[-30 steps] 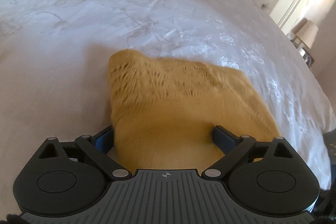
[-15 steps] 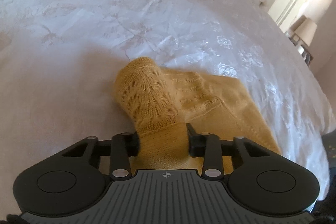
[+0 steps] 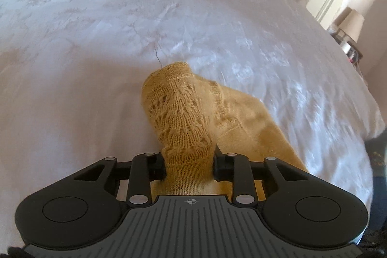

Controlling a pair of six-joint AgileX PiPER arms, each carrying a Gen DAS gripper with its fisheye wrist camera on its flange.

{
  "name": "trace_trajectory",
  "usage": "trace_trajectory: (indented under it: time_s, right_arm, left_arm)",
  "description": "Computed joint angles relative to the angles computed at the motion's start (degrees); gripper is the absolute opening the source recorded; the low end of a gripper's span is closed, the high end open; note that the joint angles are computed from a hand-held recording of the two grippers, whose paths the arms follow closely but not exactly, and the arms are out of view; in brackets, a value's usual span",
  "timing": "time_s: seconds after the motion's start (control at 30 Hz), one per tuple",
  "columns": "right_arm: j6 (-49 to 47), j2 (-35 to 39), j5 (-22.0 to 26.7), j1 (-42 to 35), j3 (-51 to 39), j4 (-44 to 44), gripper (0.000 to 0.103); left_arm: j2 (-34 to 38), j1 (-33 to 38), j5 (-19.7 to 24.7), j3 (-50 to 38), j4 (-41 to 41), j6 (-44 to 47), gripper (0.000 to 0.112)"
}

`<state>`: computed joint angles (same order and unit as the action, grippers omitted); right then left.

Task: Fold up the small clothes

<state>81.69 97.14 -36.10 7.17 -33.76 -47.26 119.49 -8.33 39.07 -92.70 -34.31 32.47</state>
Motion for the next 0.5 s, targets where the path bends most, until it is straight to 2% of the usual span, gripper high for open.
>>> trace_trajectory:
  time_s: [0.33,0.5]
  right_arm:
    - [3.1,-15.4,4.2,8.0,14.5,2.4,0.024]
    - [6.4,-20.8,6.9,11.7,20.3,3.9,0.024]
  left_arm:
    - [-17.0,2.6,-1.7,24.9,-5.2,9.5,0.030]
    - [-22.5,3.9,-2.2,32.4,-8.2,13.0,0.030]
